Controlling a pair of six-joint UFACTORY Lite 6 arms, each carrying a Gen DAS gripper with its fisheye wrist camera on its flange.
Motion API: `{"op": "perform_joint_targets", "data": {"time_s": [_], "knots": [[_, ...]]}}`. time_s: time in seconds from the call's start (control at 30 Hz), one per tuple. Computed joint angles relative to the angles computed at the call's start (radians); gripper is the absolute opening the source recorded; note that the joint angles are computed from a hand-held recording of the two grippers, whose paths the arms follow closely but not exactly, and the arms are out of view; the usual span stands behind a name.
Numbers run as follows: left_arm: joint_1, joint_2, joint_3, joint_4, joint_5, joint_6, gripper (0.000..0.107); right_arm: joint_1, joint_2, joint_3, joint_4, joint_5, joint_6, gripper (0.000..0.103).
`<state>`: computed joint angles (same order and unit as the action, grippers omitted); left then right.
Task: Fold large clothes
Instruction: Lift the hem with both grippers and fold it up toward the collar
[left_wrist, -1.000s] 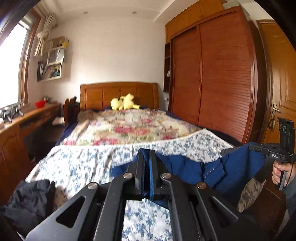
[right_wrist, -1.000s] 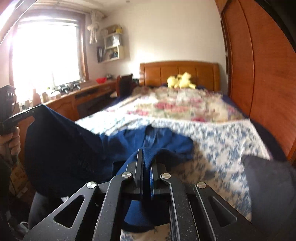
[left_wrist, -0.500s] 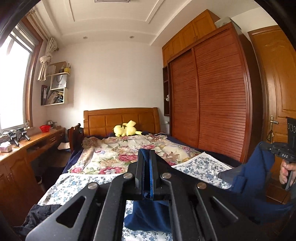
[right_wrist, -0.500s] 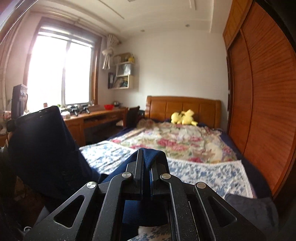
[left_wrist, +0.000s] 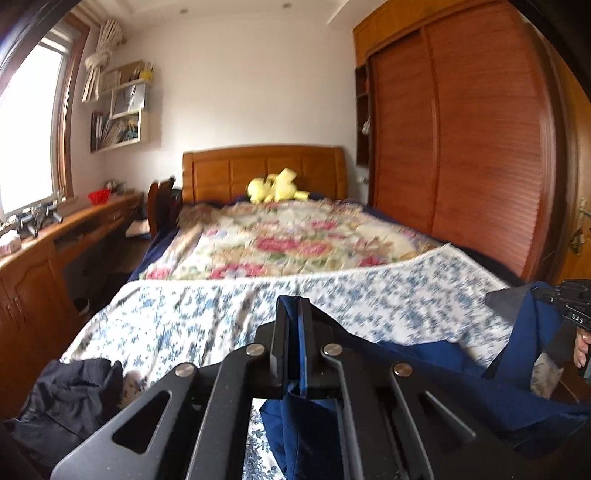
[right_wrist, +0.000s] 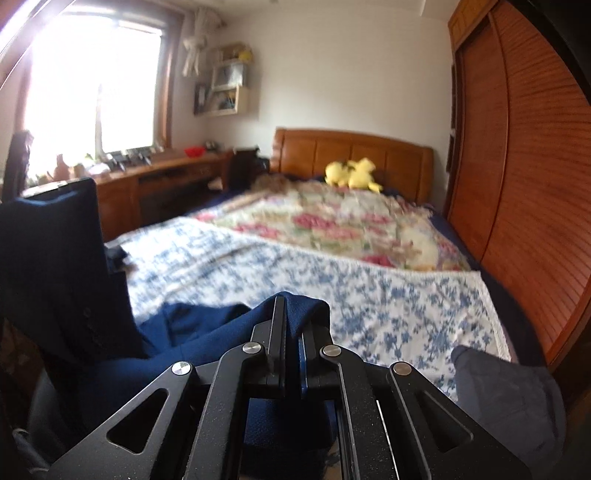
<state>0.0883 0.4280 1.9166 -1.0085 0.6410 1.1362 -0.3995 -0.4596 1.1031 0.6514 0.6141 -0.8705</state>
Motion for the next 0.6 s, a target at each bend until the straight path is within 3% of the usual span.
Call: {"op": "perform_joint_targets", "data": {"time_s": [0.3,0.43,0.6], "knots": [[-0.046,0.324,0.299,0.091,-0.003,-0.116,0.002,0.119,0.318,0.0,-0.167,-0.415,0.144,0.002],[-0.06,0.364,0.267,0.042,-0.031,-0.045,0.003,0.098,0.466,0.062,-0.146,-0.433,0.134,0.002],[-0.057,0.359,0.164,-0.068,-0.065,0.111,0.004,0.107,0.539,0.016,-0.312,-0.507,0.301,0.002]]}}
